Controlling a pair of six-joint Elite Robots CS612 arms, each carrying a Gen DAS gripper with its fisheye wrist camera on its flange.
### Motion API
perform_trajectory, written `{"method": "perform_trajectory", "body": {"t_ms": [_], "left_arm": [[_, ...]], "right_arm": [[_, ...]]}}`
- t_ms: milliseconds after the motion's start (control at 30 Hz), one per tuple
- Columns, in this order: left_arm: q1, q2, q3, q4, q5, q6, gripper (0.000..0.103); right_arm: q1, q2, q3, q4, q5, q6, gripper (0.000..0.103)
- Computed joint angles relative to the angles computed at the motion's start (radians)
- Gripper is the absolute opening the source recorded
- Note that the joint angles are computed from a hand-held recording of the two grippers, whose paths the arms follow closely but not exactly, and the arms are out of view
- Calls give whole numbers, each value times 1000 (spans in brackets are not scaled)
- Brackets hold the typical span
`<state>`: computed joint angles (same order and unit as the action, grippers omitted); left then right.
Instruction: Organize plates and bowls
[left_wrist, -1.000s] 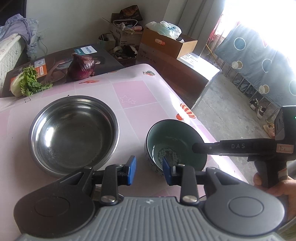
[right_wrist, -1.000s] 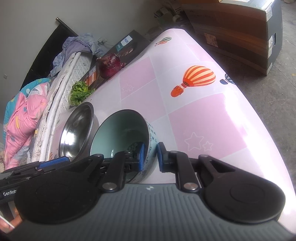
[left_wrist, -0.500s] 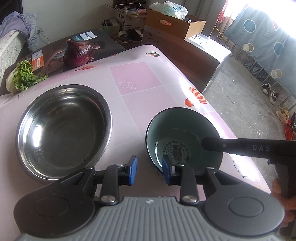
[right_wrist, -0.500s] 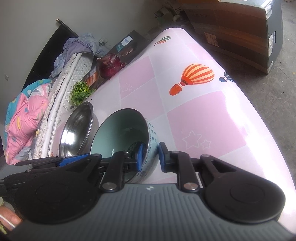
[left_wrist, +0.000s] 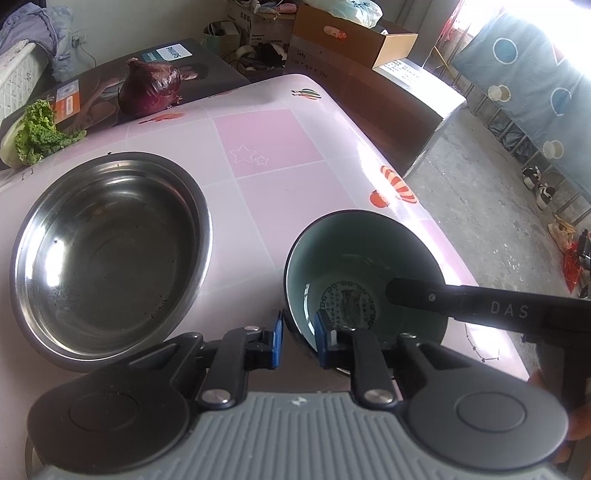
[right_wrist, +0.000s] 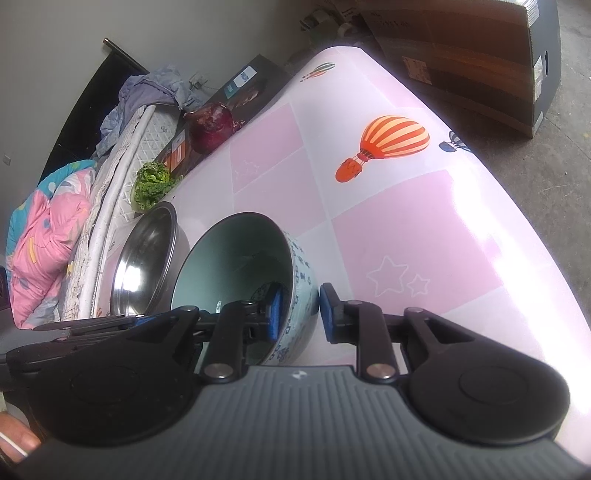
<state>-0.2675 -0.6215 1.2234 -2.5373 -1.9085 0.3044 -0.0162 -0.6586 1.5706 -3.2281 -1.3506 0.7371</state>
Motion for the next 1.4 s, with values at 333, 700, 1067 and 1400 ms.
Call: {"method": "perform_trajectory", "body": {"t_ms": [333, 700, 1067, 1400], "left_arm": [[0, -2, 3, -2, 7, 4, 19], [3, -7, 9, -13, 5, 9, 19], [7, -18, 20, -42, -12, 1, 19], [20, -29, 19, -71, -38, -27, 19]], "right_arm": [[3, 2, -3, -6, -12, 15, 20], [6, 3, -11, 3, -21, 17, 20], [5, -8, -4, -9, -31, 26, 20], [10, -29, -6, -8, -47, 17, 20]]}}
